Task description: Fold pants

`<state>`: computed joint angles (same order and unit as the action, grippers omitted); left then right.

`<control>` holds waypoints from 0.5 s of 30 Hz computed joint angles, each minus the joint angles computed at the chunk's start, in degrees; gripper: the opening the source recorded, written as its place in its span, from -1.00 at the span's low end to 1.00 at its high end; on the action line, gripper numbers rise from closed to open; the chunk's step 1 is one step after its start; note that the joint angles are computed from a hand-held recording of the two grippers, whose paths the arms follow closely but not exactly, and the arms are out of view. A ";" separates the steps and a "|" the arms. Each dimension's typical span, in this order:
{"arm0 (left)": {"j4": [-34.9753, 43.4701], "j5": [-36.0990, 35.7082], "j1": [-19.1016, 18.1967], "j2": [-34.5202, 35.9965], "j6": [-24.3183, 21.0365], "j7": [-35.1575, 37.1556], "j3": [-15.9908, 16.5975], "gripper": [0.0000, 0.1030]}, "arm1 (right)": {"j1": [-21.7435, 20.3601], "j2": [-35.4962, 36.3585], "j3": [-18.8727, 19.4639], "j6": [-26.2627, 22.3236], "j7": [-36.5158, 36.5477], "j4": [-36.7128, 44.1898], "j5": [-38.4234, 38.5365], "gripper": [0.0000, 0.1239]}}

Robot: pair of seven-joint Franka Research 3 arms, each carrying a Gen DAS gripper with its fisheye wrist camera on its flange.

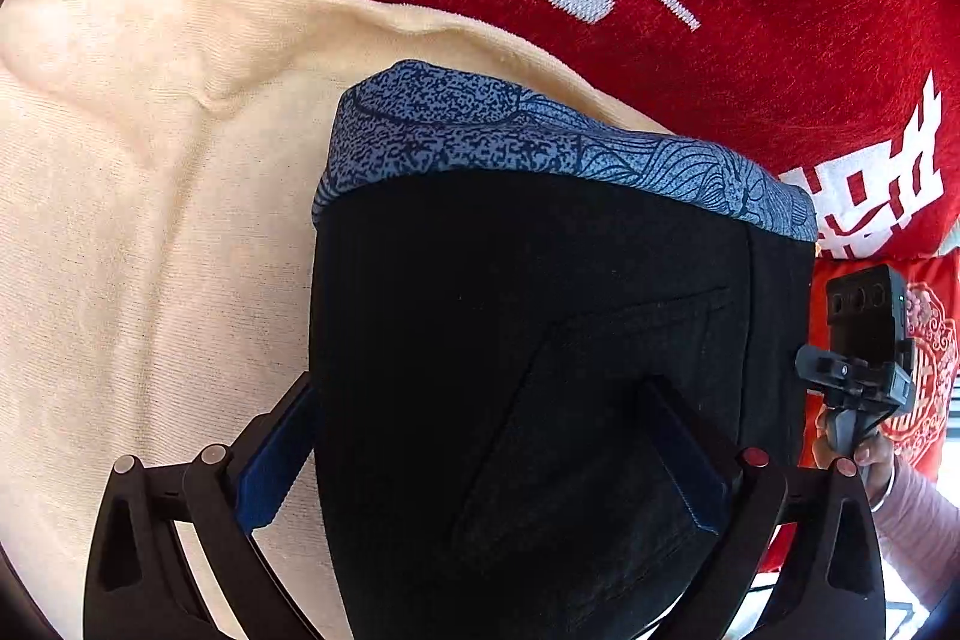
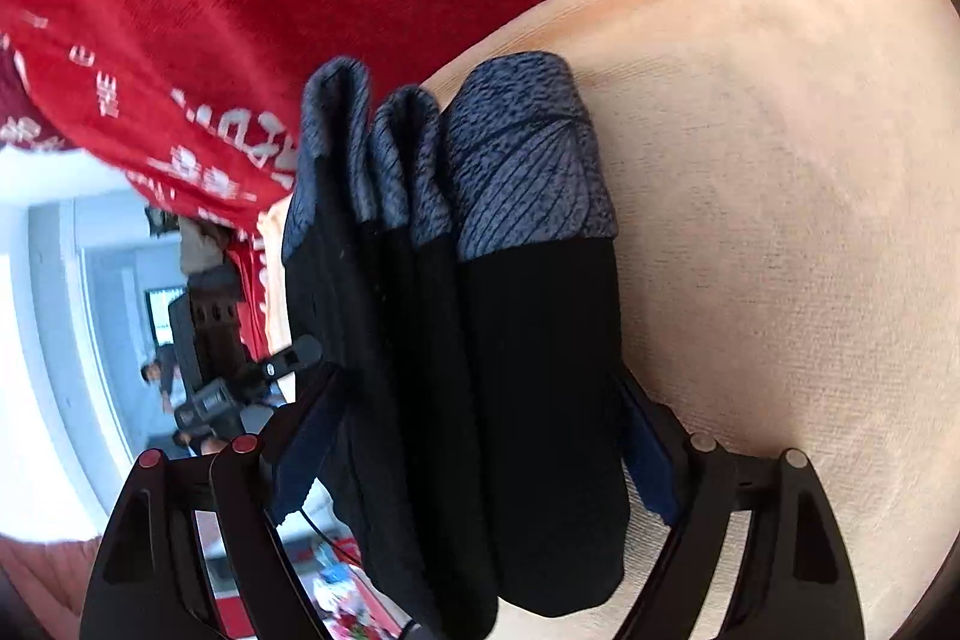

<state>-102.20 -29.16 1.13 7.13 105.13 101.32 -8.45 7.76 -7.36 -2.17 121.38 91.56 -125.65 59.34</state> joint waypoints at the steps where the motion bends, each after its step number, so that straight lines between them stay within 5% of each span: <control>1: -0.46 -0.13 0.01 -0.38 0.49 0.00 0.01 0.99 | 0.00 -0.01 0.18 0.06 1.19 0.23 -1.12 0.32; 6: -4.44 -1.74 -0.54 -5.85 2.42 0.00 0.53 0.41 | 0.15 -0.56 0.23 -1.07 3.17 1.68 -2.92 -0.27; 9: -4.73 -2.76 -0.95 -7.55 2.07 -0.81 1.41 0.15 | 0.81 -2.17 0.73 0.44 4.71 1.78 -2.09 -0.34; 15: -1.48 -1.05 -1.30 -9.71 -3.55 2.35 2.63 0.09 | 3.75 -7.65 2.37 3.22 10.74 0.35 -1.37 -0.36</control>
<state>-103.68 -30.21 -0.17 -2.58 101.58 103.67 -5.82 11.50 -15.01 0.21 124.61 102.30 -125.30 57.97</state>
